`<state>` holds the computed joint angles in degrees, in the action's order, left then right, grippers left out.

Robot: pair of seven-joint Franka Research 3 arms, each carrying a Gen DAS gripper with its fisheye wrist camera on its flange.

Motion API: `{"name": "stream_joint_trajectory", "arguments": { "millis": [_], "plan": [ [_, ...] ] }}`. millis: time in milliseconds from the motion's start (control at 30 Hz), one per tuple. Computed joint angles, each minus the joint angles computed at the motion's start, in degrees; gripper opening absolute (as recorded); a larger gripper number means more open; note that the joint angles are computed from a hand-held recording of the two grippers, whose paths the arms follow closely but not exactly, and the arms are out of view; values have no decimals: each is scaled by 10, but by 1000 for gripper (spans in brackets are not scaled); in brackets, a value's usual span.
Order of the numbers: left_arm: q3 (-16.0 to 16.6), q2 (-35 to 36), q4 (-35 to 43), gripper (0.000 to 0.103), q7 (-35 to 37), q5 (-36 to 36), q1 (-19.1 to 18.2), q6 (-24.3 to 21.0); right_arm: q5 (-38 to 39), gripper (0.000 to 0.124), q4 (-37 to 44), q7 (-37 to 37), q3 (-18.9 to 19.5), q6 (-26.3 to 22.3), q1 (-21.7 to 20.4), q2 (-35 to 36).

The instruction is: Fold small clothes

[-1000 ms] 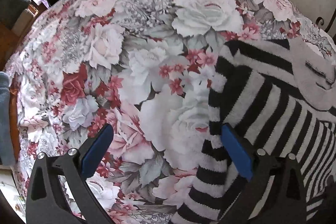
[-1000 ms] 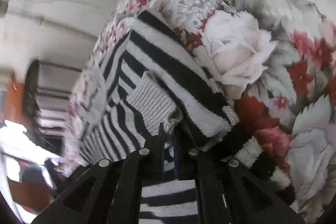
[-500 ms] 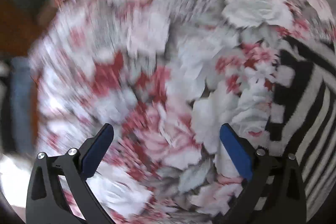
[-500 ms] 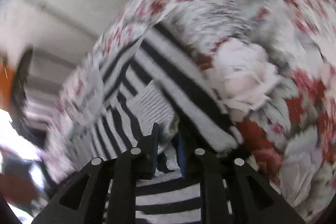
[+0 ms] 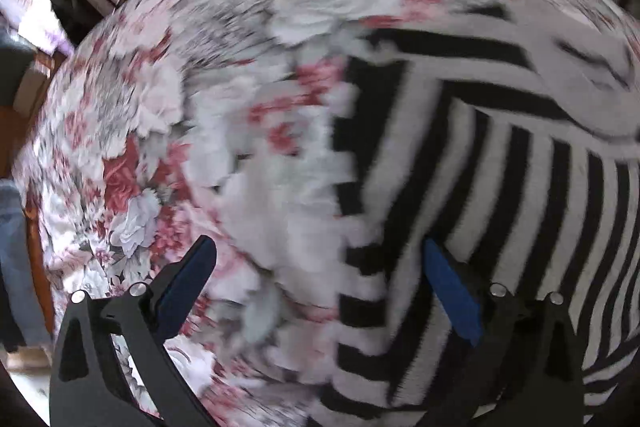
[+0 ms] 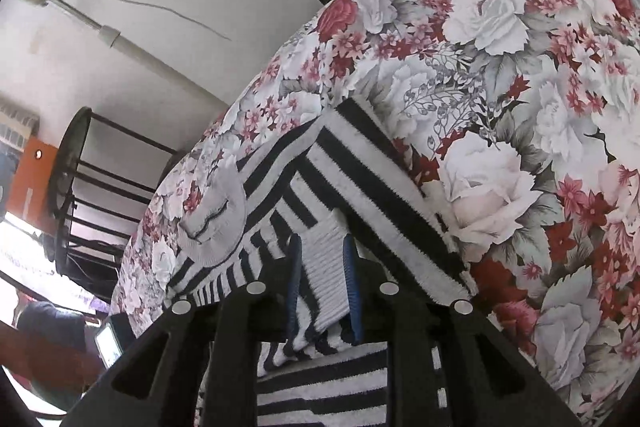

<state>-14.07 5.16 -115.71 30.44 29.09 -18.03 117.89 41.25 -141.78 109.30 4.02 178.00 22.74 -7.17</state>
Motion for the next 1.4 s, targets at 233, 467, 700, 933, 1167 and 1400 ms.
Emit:
{"name": "stream_joint_trajectory", "arguments": {
  "millis": [233, 467, 700, 933, 1167, 1400],
  "plan": [
    [16, -64, -65, 99, -28, -11, 35, 91, 34, 23, -15, -59, -13, -20, 27, -15],
    [14, -94, -94, 99, 5, -29, 61, 126, 150, 23, 41, -224, -26, -71, 64, 24],
    [5, -43, -44, 99, -5, 3, 36, 60, 92, 6, 43, -153, 19, -100, 1, 52],
    [-16, -49, -39, 98, 55, 10, 15, 45, -39, 14, 47, -108, 45, -143, -6, 39],
    [-5, -40, -32, 99, 74, -14, 5, -13, 109, 9, 38, -158, 20, -190, -4, 19],
    [7, -144, -116, 99, 144, -112, 20, -7, -63, 32, -53, -37, 21, -219, -38, -136]
  ]
}}
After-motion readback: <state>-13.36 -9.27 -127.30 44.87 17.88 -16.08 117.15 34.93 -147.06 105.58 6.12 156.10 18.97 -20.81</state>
